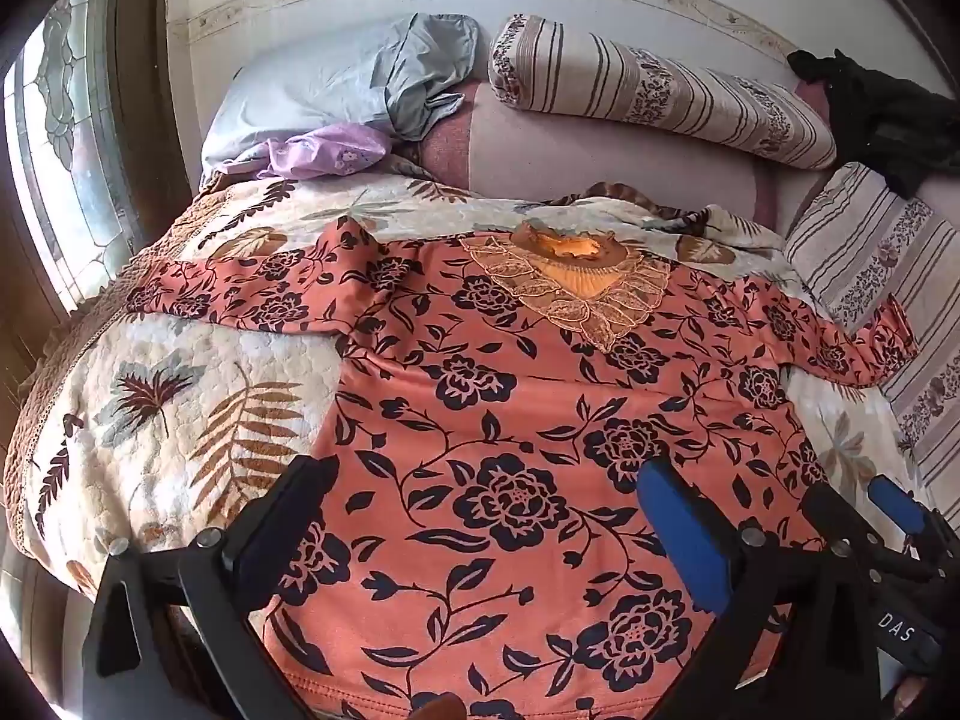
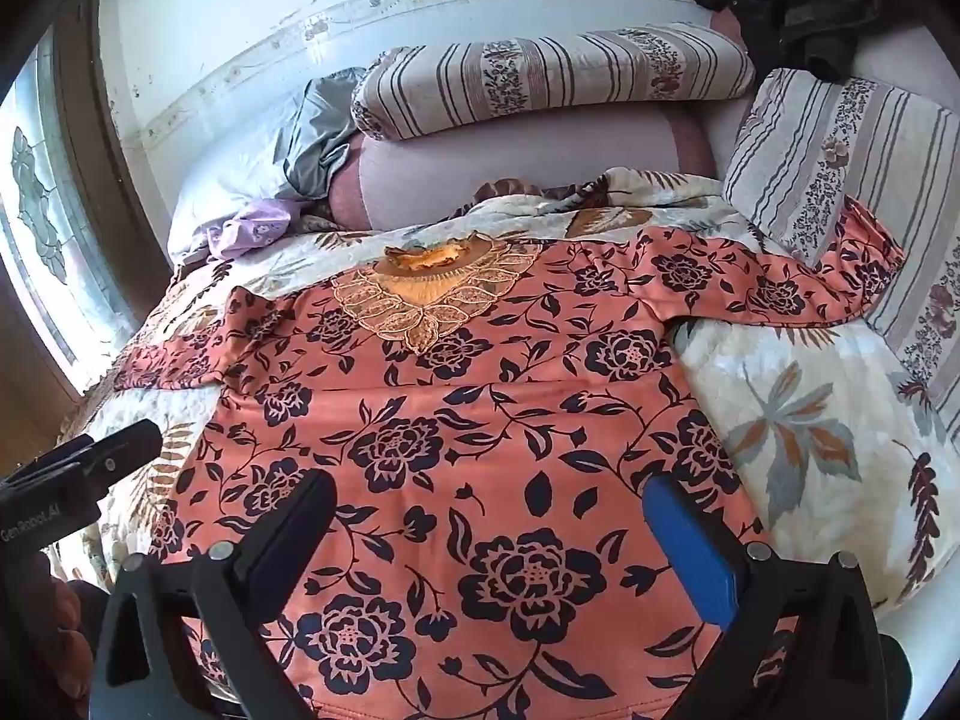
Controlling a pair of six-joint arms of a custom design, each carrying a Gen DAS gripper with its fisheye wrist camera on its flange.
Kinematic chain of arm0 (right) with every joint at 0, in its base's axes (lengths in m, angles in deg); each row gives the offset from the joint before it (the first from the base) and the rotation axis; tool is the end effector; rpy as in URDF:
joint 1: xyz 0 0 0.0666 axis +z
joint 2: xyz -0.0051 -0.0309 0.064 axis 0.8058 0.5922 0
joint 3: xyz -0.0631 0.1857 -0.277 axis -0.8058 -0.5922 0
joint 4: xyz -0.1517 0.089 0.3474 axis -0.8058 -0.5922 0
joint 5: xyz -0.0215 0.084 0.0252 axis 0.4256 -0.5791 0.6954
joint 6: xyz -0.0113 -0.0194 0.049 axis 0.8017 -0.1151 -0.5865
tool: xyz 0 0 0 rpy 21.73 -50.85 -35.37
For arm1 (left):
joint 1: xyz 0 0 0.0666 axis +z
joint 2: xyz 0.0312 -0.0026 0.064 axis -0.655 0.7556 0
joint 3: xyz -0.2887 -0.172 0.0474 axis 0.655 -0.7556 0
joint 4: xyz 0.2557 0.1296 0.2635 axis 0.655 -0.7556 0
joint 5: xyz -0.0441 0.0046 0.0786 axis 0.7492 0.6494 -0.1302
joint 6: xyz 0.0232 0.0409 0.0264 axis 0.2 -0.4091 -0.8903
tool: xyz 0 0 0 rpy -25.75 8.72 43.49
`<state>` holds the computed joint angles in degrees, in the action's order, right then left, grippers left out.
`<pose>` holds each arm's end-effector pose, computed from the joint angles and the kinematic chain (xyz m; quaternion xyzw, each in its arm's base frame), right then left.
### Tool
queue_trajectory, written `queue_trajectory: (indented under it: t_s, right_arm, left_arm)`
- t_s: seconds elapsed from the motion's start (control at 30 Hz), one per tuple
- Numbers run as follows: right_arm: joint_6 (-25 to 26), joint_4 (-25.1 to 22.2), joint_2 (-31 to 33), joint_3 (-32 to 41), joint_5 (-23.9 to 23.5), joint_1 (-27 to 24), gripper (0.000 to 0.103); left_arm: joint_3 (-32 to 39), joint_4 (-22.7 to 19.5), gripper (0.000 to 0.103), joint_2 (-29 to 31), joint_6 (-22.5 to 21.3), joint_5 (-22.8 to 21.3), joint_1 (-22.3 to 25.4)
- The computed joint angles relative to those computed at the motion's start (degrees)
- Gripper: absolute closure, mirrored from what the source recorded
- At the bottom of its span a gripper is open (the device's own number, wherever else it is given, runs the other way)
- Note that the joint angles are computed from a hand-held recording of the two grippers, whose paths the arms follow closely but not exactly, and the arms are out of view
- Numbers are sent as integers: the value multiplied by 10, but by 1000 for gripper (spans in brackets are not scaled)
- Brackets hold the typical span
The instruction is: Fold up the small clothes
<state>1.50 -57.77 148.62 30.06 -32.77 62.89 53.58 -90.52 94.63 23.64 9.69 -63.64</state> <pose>0.4944 0.0781 0.3664 0.0358 0.9136 0.0566 0.4010 0.5104 -0.2032 0.3908 -0.0345 0.9279 -0.0041 0.3711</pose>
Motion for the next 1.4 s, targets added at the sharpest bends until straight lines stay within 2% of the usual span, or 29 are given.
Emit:
queue_trajectory:
  t_s: [0.1,0.17,0.2,0.3,0.33,0.5,1.4]
  right_arm:
    - [-6,-9,5,12,11,14,0]
    - [-7,-12,8,19,17,21,0]
    - [-7,-16,11,25,19,23,0]
    - [-11,-25,18,37,25,27,0]
    - [4,-9,8,19,16,23,0]
    - [9,-14,11,23,20,23,0]
    - [22,-17,16,34,50,35,0]
  left_arm:
    - [20,-31,0,12,2,15,2]
    - [22,-28,0,13,6,21,4]
    - [35,-41,0,22,6,23,6]
    - [27,-29,0,19,5,8,3]
    - [18,-22,0,15,4,4,2]
    - [-3,-7,0,4,2,17,10]
    - [-7,-9,0,2,0,30,10]
